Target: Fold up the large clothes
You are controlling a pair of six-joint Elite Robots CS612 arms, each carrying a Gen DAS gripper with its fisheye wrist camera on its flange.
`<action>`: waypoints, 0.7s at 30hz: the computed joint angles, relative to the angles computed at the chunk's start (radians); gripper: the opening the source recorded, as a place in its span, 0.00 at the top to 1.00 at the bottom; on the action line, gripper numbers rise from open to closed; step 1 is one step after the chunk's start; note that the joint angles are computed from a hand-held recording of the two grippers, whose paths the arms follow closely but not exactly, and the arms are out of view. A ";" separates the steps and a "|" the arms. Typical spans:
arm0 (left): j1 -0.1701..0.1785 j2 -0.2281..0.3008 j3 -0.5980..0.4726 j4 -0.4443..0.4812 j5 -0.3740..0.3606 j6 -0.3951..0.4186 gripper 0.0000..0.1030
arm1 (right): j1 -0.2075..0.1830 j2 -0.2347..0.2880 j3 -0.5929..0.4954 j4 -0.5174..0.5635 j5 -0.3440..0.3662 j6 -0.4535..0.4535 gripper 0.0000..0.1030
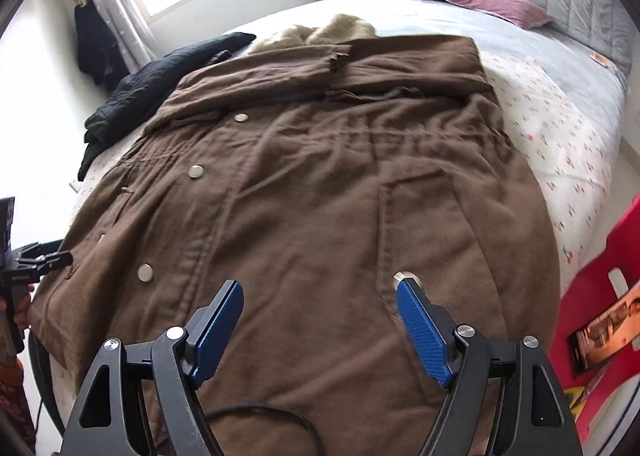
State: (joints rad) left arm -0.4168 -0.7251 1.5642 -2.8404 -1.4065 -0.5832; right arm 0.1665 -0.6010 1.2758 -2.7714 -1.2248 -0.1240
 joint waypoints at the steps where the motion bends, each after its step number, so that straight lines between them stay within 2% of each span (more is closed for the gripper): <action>1: 0.002 -0.002 0.004 0.001 -0.013 0.000 0.11 | -0.004 -0.003 0.007 0.001 0.004 0.005 0.22; 8: 0.017 -0.024 0.027 0.010 -0.114 0.001 0.11 | -0.024 -0.035 0.058 0.018 0.055 -0.030 0.22; 11: 0.027 -0.028 0.034 -0.004 -0.167 0.029 0.11 | -0.049 -0.045 0.068 0.052 0.129 -0.044 0.22; 14: 0.042 -0.026 0.038 -0.038 -0.244 0.054 0.11 | -0.079 -0.051 0.071 0.066 0.156 -0.001 0.22; 18: 0.062 -0.010 0.027 -0.054 -0.331 0.053 0.11 | -0.103 -0.055 0.078 0.057 0.106 0.073 0.22; 21: 0.071 0.004 0.015 -0.059 -0.377 0.052 0.12 | -0.116 -0.037 0.064 0.086 0.129 0.121 0.22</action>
State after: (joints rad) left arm -0.3454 -0.7208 1.5793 -2.8997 -1.7833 -0.5313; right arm 0.0502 -0.6381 1.3401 -2.6850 -1.0958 -0.0032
